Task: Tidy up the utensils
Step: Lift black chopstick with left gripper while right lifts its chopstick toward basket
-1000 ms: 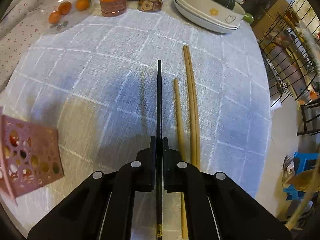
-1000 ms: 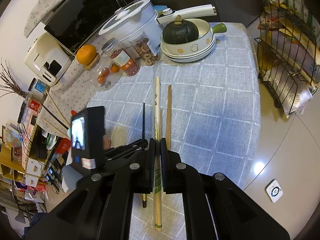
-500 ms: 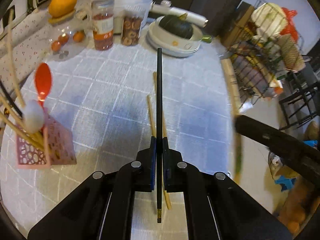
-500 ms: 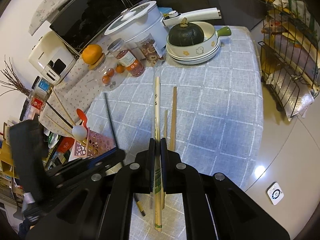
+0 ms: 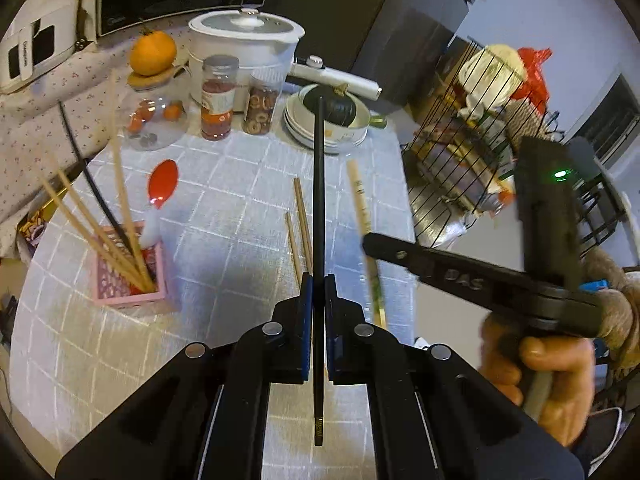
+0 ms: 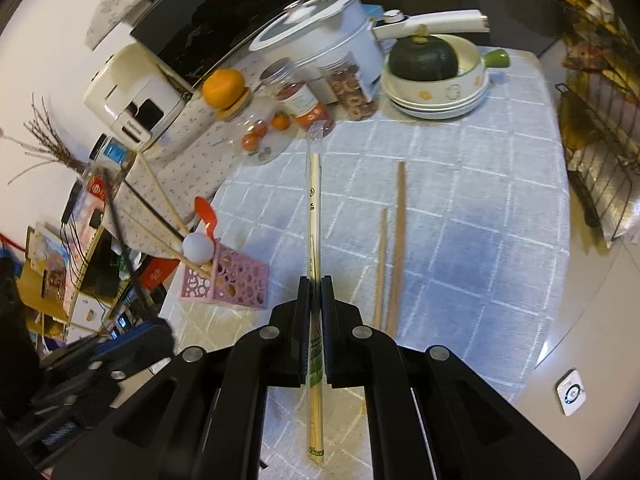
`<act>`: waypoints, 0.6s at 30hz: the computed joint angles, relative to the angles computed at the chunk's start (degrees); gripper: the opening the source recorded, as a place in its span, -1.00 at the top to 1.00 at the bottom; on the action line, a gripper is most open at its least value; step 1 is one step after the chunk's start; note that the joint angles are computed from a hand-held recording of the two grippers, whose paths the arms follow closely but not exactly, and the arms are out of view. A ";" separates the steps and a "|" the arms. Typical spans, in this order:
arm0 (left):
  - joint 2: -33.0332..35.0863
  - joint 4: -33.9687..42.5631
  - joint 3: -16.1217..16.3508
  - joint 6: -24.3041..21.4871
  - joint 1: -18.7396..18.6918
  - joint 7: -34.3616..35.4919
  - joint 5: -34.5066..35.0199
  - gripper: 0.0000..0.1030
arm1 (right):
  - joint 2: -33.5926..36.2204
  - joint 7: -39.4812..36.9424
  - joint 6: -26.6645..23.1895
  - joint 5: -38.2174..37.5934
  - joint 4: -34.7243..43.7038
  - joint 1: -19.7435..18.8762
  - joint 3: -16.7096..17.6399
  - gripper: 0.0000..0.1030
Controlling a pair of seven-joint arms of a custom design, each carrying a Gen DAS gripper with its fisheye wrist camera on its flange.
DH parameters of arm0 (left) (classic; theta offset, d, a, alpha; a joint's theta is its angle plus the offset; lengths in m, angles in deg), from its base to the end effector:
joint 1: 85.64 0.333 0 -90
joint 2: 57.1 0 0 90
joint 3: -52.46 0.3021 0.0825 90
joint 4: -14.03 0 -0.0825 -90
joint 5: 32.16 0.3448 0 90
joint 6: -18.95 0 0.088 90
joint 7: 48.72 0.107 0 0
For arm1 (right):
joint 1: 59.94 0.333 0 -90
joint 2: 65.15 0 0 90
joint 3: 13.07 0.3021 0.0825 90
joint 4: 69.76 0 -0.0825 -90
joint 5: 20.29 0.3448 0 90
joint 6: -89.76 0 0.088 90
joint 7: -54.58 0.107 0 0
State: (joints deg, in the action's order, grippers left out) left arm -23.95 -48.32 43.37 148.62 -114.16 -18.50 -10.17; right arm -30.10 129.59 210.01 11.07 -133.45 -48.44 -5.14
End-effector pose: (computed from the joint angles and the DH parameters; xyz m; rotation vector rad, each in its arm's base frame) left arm 0.5963 -0.3996 0.5551 -2.2128 1.6569 -0.8783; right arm 0.6772 0.2320 0.5064 -2.0271 1.3886 0.2339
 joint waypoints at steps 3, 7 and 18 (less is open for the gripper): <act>-4.05 -5.52 0.07 3.32 0.37 -1.20 1.20 0.91 | -0.77 -1.04 0.93 0.47 -0.96 0.21 0.39 0.89; -9.07 -12.62 -0.44 9.00 1.75 -3.41 2.28 0.91 | -2.64 -3.51 3.93 2.38 -3.59 0.34 1.12 0.89; -20.94 -27.73 0.62 18.69 5.20 -13.98 13.05 0.91 | -6.00 -10.14 10.98 8.30 -7.96 0.56 2.67 0.89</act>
State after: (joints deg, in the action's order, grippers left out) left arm -44.89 -76.05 43.99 167.31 -108.96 -32.49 2.88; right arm -36.10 119.45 221.00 19.36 -141.41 -47.88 -2.47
